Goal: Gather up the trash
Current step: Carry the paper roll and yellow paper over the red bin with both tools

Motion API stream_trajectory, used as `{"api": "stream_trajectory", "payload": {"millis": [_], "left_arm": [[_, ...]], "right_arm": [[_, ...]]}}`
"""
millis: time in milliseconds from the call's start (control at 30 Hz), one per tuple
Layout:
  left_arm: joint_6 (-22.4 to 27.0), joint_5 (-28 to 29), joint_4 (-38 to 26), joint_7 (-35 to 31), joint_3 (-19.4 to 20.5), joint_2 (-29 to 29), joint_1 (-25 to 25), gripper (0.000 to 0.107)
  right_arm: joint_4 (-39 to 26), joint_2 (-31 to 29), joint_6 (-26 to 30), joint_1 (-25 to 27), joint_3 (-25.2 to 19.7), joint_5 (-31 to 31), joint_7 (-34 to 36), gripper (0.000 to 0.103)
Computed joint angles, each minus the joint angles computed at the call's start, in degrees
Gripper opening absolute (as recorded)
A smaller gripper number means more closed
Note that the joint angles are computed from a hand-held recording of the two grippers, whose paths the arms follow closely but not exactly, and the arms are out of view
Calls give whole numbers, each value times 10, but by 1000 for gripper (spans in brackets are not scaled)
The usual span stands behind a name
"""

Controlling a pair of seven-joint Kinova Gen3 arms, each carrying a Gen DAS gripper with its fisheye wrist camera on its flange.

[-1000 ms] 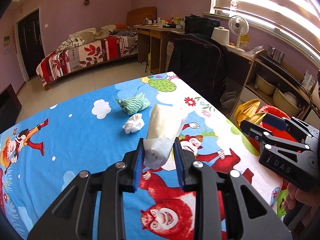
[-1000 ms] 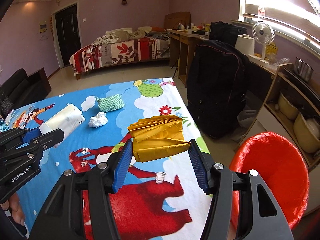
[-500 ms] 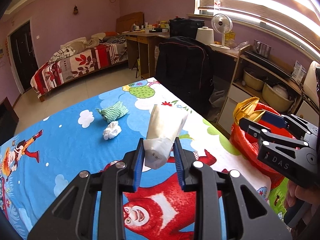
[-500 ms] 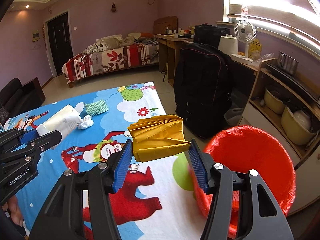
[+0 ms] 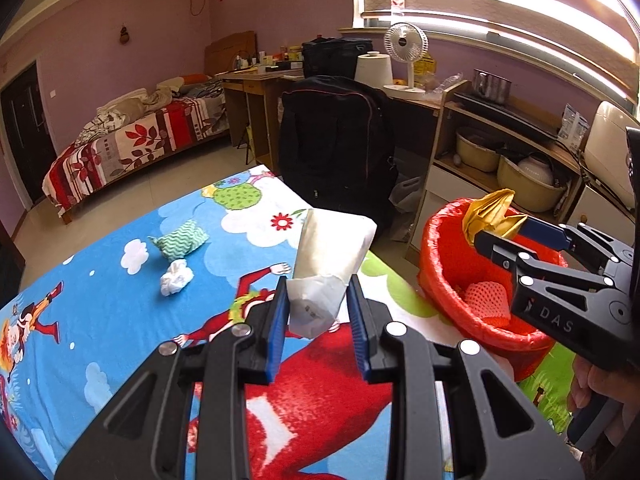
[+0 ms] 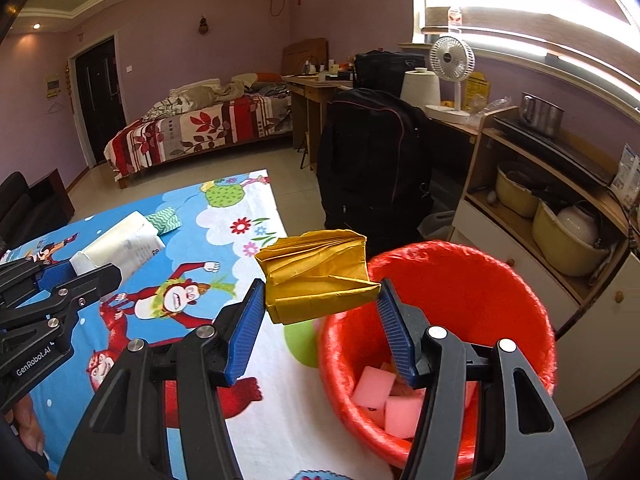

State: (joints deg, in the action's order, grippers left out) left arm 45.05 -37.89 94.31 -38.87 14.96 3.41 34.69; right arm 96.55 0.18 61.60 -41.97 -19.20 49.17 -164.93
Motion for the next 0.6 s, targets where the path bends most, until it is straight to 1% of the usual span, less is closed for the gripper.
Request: {"api": "stream_trajectory", "payload": {"millis": [233, 400, 600], "left_arm": [[-5, 5, -31, -16, -1, 32, 22, 28], [-8, 11, -55, -31, -12, 57, 46, 28], [-13, 33, -91, -61, -27, 91, 72, 28]], "right_arm": [[34, -38, 3, 33, 2, -13, 5, 54], [51, -55, -1, 64, -3, -24, 12, 54], [71, -72, -9, 98, -8, -32, 19, 54]]}}
